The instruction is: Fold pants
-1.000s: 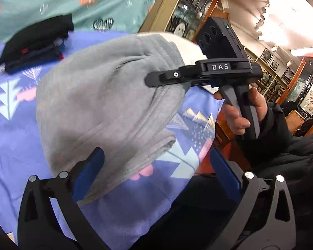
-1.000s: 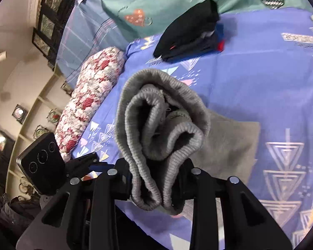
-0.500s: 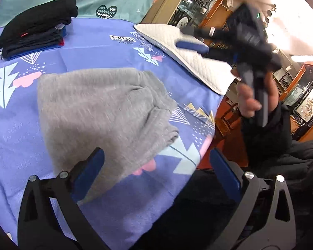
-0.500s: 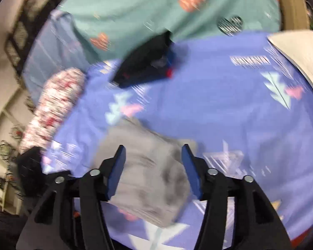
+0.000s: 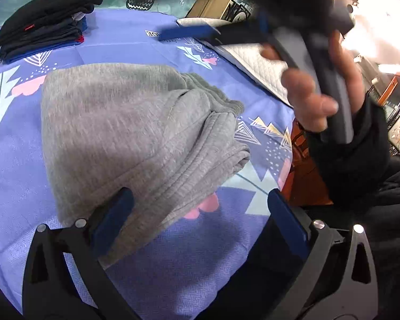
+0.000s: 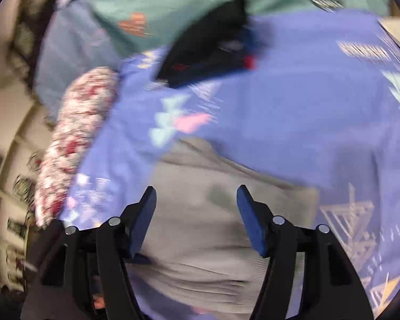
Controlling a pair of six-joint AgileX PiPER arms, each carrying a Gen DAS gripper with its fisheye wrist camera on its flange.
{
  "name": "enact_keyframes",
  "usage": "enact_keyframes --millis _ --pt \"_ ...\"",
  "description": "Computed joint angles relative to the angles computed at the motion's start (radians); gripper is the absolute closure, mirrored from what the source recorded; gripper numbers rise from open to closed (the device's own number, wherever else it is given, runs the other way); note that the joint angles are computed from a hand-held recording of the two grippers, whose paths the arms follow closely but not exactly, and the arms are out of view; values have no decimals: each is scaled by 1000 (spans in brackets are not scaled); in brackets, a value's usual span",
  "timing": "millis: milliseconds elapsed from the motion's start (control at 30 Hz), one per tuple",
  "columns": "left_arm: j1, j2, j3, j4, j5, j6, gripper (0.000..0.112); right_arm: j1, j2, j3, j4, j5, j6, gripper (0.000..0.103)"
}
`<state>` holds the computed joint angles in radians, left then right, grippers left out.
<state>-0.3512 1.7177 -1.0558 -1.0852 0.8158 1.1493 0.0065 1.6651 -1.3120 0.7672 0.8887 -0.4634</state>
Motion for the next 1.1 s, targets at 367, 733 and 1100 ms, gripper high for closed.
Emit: enact_keyframes --millis 367,733,1100 --pt "58 -85 6 -1 69 12 12 -8 174 -95 87 70 16 32" --pt "248 343 -434 129 252 -395 12 -453 -56 280 68 125 -237 2" --pt "79 591 -813 238 366 -668 12 -281 202 218 234 151 -288 2"
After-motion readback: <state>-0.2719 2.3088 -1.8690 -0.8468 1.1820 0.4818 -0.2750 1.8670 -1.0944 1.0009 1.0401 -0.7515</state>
